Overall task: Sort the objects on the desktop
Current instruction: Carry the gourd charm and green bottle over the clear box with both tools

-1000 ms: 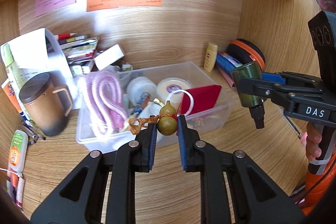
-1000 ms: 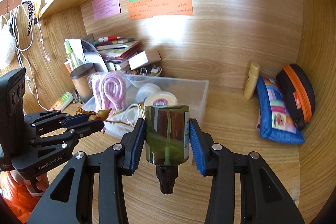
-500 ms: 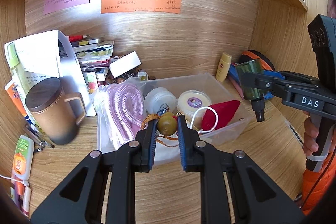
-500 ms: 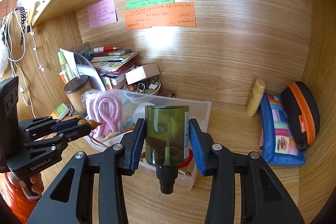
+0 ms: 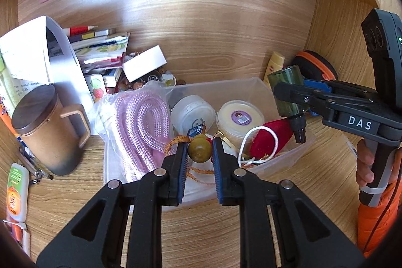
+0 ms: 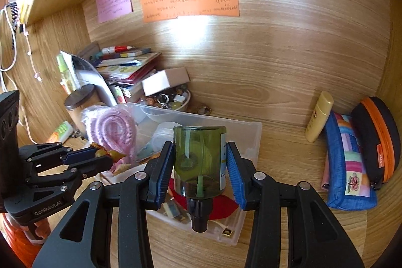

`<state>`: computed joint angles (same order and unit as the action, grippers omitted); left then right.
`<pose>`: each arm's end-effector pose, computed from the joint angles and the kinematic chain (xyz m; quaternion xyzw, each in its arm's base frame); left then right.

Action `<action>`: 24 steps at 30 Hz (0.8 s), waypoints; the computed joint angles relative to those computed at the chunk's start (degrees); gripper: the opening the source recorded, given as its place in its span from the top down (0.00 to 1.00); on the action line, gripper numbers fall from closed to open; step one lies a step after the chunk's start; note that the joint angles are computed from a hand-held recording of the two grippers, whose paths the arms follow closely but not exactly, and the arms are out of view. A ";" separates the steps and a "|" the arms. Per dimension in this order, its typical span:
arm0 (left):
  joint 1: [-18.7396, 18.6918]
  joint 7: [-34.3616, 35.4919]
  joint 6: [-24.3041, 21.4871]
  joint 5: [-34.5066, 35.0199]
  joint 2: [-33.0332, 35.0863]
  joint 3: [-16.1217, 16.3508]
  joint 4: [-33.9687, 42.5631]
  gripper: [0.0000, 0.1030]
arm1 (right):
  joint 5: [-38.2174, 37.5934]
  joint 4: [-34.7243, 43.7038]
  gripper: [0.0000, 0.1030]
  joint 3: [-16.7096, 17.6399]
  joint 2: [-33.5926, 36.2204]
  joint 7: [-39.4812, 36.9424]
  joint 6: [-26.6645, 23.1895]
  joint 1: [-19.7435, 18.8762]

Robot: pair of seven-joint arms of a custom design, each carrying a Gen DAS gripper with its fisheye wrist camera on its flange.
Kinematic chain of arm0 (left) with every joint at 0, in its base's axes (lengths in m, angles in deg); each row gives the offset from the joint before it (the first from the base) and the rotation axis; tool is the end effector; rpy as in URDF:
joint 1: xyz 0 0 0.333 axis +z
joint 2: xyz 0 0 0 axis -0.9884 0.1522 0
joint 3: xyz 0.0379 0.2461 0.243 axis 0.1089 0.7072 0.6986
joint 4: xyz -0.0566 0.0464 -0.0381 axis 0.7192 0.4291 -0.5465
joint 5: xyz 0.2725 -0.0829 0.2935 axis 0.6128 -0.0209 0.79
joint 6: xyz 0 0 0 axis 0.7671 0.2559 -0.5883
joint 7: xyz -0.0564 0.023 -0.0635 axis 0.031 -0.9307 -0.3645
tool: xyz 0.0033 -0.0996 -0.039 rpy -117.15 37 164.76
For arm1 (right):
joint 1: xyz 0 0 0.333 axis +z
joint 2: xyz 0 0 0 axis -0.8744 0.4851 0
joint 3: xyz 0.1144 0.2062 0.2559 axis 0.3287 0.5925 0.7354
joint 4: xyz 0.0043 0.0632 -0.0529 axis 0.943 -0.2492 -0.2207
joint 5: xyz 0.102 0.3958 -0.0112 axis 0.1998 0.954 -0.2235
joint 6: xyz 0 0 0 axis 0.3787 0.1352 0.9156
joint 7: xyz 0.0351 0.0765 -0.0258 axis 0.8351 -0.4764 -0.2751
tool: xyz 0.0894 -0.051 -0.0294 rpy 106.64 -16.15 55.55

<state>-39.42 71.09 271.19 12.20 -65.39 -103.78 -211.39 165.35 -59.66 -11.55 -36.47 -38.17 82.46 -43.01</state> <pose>0.4257 -0.0999 0.3942 -0.6922 0.5810 -0.3165 0.2883 0.5550 0.2130 0.4120 -0.8321 0.3342 -0.1219 0.4255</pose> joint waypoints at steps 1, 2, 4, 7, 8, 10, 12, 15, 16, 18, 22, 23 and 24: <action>0.45 0.23 -0.21 0.11 0.57 -0.30 0.33 0.82 | -0.77 0.23 0.63 -0.06 0.42 0.89 -0.10 0.01; 1.27 0.38 -0.44 0.02 0.92 -1.07 0.61 0.82 | -1.51 0.47 0.63 -0.11 0.80 1.83 -0.42 -0.09; 2.60 0.55 -0.80 0.12 1.80 -2.19 1.14 0.82 | -1.46 0.82 0.63 0.03 1.36 1.98 -0.22 -0.26; 4.25 0.55 -1.27 0.54 2.86 -3.58 1.80 0.82 | -1.71 1.24 0.63 0.24 2.02 2.41 0.11 -0.44; 4.82 0.54 -1.47 0.62 3.09 -4.13 2.02 0.82 | -2.20 1.35 0.63 0.30 2.22 2.82 0.11 -0.47; 6.35 0.44 -1.63 0.94 3.49 -5.55 2.35 0.82 | -3.96 1.68 0.63 0.35 2.84 4.46 -0.21 -0.58; 8.22 0.29 -1.64 1.19 3.73 -7.32 2.64 0.82 | -5.69 2.02 0.63 0.51 3.48 6.00 -0.06 -0.64; 10.13 0.04 -1.83 2.05 4.82 -8.81 3.14 0.82 | -7.75 2.35 0.63 0.83 4.25 7.76 -0.31 -0.97; 10.72 0.07 -2.04 2.26 5.34 -9.23 3.38 0.82 | -7.96 2.40 0.63 1.00 4.41 7.93 -0.31 -1.10; 12.26 0.13 -2.21 2.52 5.96 -10.55 3.67 0.82 | -8.75 2.44 0.63 1.29 4.72 8.57 -0.04 -1.21; 13.75 0.15 -2.24 2.77 6.63 -11.81 3.98 0.76 | -9.54 2.50 0.63 1.66 5.04 9.21 0.34 -1.49; 14.48 0.00 -2.42 2.64 6.12 -12.59 3.98 0.72 | -9.90 2.60 0.63 1.70 5.19 9.61 0.42 -1.53; 14.74 -0.38 -2.50 2.91 5.79 -12.82 3.94 0.71 | -10.27 2.69 0.63 1.74 5.33 10.03 0.43 -1.59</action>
